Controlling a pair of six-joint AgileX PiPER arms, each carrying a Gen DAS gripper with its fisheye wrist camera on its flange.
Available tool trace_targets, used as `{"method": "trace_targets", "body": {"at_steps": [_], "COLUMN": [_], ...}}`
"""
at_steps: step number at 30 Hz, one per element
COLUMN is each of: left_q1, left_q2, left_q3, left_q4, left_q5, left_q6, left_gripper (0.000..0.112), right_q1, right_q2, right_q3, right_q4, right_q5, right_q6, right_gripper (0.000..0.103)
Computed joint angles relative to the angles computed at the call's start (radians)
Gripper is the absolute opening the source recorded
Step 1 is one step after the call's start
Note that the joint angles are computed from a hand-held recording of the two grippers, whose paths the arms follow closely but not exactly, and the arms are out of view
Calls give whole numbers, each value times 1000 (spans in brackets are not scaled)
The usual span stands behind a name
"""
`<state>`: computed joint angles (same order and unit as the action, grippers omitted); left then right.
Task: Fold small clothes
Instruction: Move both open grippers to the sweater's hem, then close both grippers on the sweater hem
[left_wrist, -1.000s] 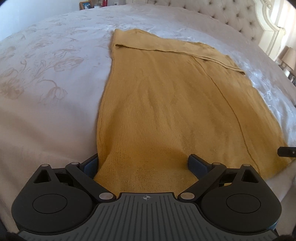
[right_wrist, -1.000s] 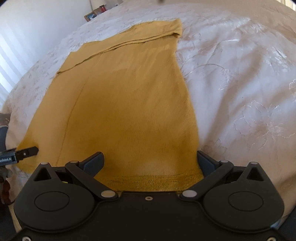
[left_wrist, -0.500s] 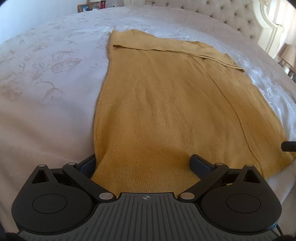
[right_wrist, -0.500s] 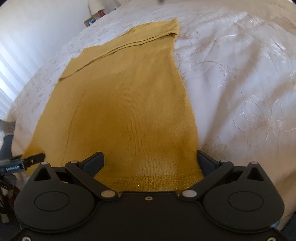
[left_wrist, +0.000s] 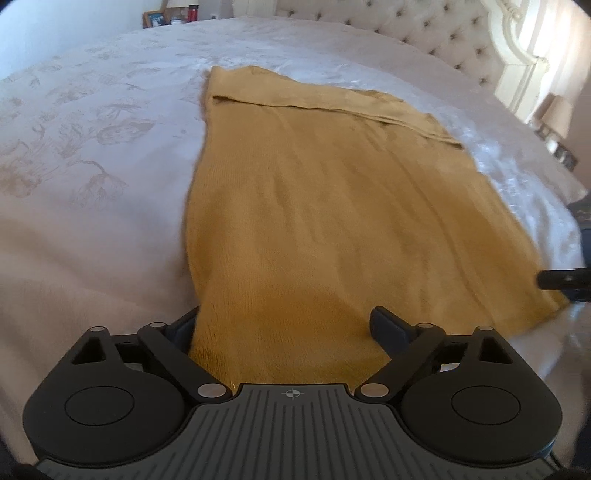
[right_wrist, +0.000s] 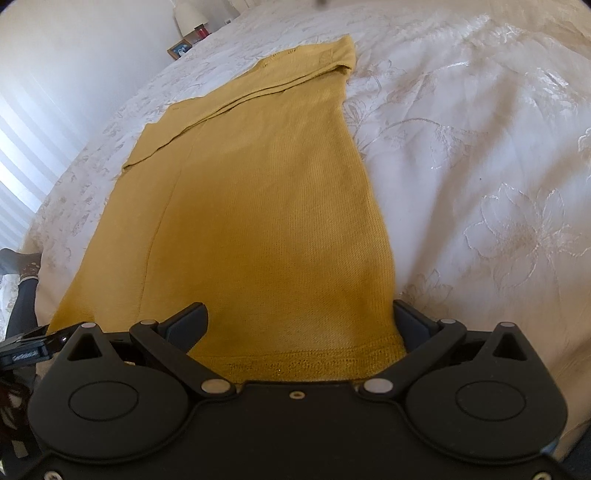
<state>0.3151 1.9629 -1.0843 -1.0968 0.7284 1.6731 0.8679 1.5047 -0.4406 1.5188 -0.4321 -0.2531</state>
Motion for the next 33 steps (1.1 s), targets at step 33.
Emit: {"method": "trace_targets", "body": {"at_steps": [33], "left_q1": [0], "left_q2": [91], "left_q3": [-154], "left_q4": [78], "left_q5": [22], "left_q6": [-169], "left_gripper": [91], "right_q1": [-35], "right_q2": [-19], "right_q3": [28], "right_q4": [-124], "right_q5": [31], "right_q6": [130], "right_gripper": [103]}}
